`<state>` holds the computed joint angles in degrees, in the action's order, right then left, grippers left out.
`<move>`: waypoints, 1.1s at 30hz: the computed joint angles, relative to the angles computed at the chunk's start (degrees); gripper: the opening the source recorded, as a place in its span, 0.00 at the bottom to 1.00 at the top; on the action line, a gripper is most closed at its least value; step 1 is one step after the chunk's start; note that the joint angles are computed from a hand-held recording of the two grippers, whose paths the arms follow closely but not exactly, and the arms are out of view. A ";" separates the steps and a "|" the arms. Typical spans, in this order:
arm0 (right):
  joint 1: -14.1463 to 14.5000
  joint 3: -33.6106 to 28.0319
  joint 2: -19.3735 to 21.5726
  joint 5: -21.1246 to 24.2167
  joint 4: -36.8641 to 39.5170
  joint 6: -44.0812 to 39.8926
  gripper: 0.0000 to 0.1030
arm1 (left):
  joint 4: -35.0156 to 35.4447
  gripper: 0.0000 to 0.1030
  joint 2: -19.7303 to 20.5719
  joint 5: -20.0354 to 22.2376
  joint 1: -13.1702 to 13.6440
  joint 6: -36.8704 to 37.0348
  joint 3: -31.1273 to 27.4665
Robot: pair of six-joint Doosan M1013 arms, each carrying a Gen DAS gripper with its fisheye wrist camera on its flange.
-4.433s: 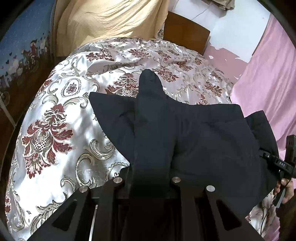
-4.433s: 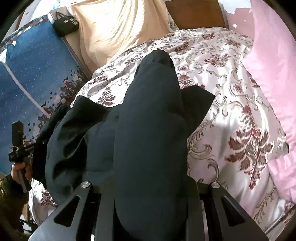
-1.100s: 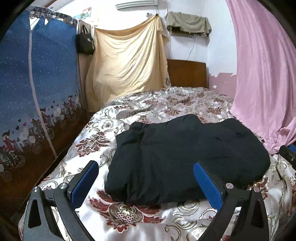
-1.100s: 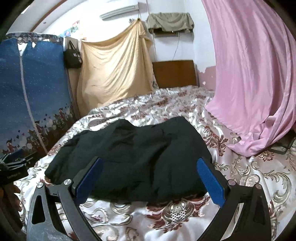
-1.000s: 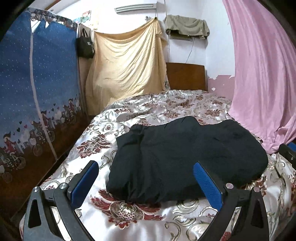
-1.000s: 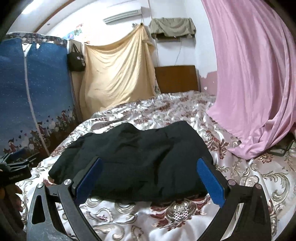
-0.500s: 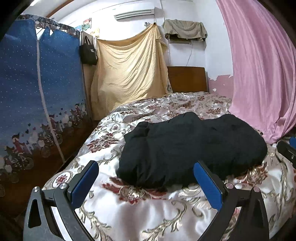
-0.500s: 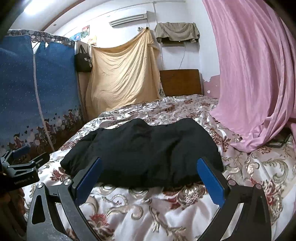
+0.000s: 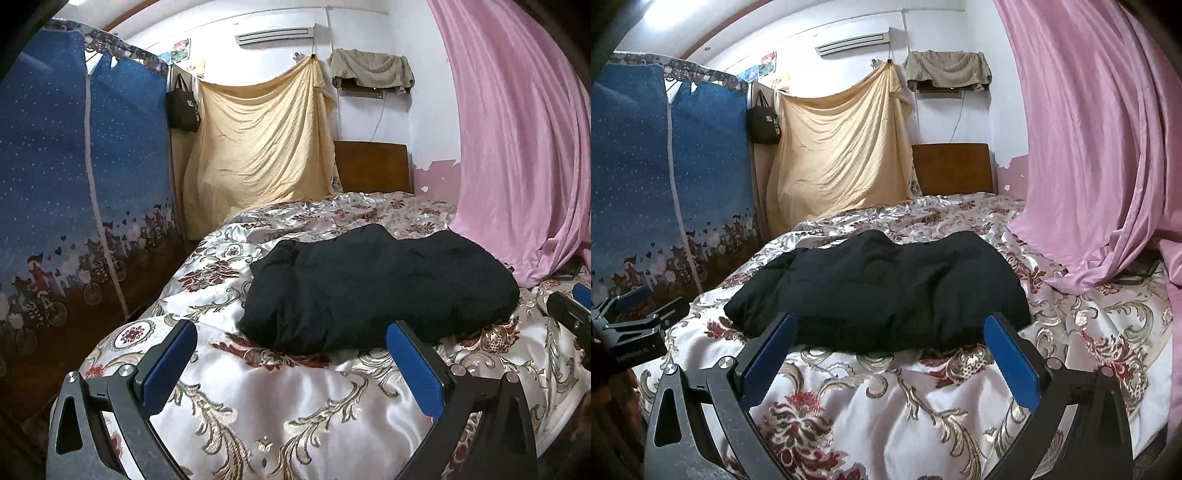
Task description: Fold large clothes
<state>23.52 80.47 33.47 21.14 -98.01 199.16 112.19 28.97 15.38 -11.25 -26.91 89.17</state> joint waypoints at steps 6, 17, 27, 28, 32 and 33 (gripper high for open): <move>0.14 0.94 -0.16 -1.07 1.18 -0.72 0.97 | 4.14 1.00 -0.65 -0.82 0.32 -4.98 1.87; -0.01 0.84 0.25 -3.57 8.16 -7.84 0.97 | 1.90 1.00 -0.81 -1.52 0.32 -2.33 2.60; -0.11 0.71 0.34 -3.65 9.09 -8.69 0.97 | 4.14 1.00 -0.91 -1.51 0.29 -4.53 3.06; -0.12 0.69 0.33 -3.68 9.41 -9.06 0.97 | 4.35 1.00 -0.91 -1.52 0.31 -4.74 3.04; -0.11 0.57 0.38 -3.86 10.06 -9.70 0.98 | 4.09 1.00 -0.90 -1.58 0.31 -4.40 3.04; -0.12 0.50 0.43 -3.87 10.29 -9.96 0.98 | 4.04 1.00 -0.91 -1.58 0.30 -4.34 3.06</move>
